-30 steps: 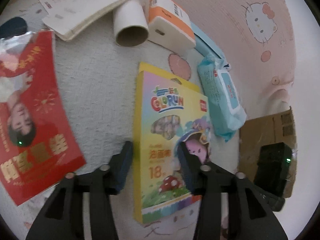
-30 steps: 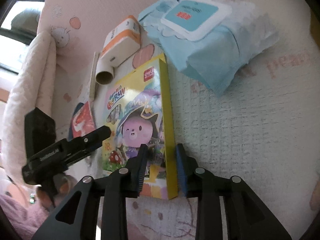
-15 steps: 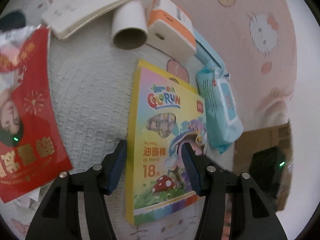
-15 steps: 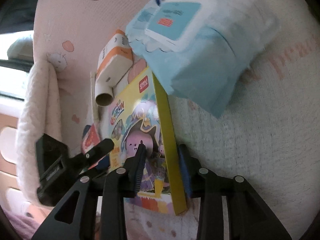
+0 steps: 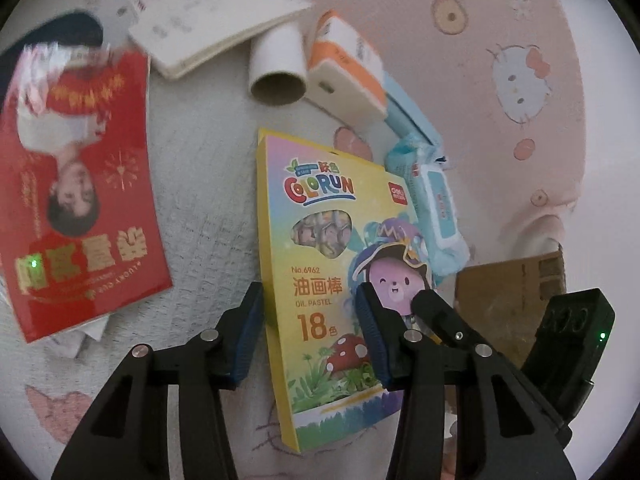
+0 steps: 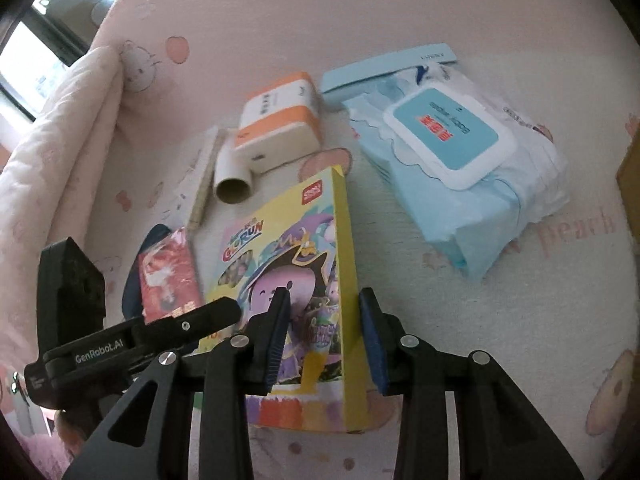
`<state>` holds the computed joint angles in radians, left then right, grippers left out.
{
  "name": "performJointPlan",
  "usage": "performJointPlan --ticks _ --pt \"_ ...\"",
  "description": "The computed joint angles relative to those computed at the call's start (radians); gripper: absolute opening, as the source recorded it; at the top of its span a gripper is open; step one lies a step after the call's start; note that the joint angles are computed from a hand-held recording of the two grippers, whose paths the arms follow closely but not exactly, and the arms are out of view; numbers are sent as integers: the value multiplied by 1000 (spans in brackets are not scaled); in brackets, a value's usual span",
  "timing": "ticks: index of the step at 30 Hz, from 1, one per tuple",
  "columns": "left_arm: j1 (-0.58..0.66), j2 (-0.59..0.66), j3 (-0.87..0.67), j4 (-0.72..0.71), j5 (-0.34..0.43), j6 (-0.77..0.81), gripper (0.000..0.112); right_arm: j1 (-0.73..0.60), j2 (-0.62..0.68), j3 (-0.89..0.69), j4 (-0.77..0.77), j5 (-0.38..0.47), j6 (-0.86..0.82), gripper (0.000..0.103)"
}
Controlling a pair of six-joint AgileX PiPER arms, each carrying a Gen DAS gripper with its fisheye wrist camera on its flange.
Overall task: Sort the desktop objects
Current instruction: 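Lift the yellow oil pastel box upright with the left gripper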
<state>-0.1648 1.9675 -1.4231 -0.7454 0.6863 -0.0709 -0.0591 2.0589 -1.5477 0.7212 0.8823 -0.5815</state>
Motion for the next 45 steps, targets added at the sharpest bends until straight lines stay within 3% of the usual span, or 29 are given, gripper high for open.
performJointPlan --ticks 26,38,45 --pt "-22 -301 -4 -21 -81 77 50 -5 -403 101 70 -58 -85 32" --pt "-42 -298 -178 -40 -54 96 50 -43 -475 -47 17 -3 -51 33" --pt "-100 -307 -239 27 -84 52 50 -96 -502 -131 0 58 -42 35"
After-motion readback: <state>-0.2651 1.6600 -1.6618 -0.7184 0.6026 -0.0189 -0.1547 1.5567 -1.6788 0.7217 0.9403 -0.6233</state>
